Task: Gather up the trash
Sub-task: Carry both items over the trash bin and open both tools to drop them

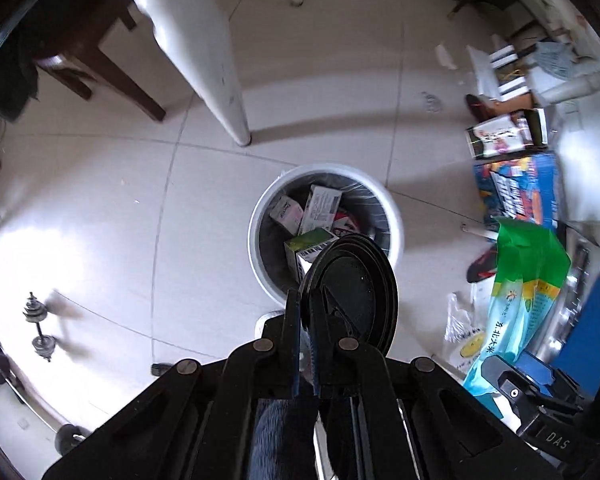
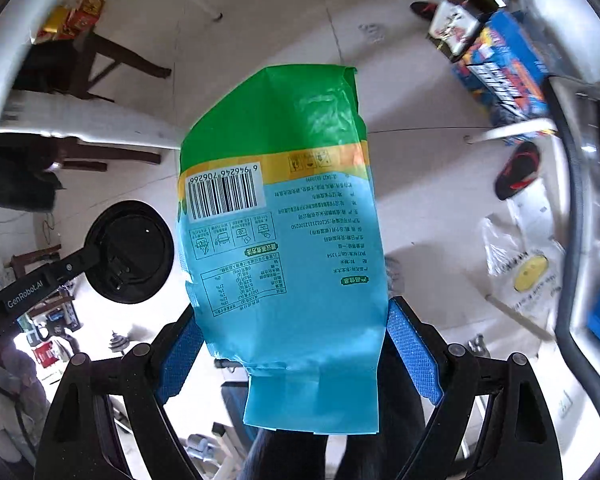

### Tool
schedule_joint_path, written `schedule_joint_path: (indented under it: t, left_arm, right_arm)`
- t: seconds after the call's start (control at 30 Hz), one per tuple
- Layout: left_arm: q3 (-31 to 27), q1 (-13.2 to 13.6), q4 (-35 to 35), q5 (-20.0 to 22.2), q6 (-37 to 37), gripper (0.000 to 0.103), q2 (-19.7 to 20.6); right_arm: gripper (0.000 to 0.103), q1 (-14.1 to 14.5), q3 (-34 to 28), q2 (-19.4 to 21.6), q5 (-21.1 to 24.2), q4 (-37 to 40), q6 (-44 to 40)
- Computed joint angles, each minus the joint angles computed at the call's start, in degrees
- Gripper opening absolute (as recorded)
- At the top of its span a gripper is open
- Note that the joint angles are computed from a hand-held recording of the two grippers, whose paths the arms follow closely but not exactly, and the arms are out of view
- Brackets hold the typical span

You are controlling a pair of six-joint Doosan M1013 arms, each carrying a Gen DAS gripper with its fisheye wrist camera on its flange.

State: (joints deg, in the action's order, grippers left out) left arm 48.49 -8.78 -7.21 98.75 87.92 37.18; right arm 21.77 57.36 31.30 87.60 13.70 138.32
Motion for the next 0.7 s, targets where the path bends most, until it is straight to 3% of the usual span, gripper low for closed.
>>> schedule_joint_path:
  t: [0.07,0.33,0.4,0.43,0.47,0.7]
  left_arm:
    - [2.5,0.1,-0.7,-1.9,-0.4,0.002,0.9]
    - [4.3,0.9,-1.8,-2.6,0.8,0.009,4.3]
    - [4.8,1.1,-0.9,-3.4,0.9,0.037,4.2]
    - [5.2,1.2,-0.5,-4.0,0.8,0.078,4.0]
    - [5.9,1.5,-0.1,-5.0,0.3,0.103,3.6]
    - [8.0,2.1,3.6,-6.5,-0.2,0.103,1.6]
  right_arm:
    - [0.089,-0.2,1.1,1.3,-2.3,0.3,-1.5]
    - [0.090,-0.4,5.0,6.9,-9.5,4.8,-7.1]
    - [0.092,-0.5,6.0,7.6,-11.8,7.1,-9.0]
    - [0.094,-0.5,6.1,8.1,-12.2,7.7,-10.1]
    - [0.102,-0.5,6.3,8.2,-12.5,7.8,-10.4]
    - [0.103,0.2,6.7,7.7,-14.4,4.5,-9.2]
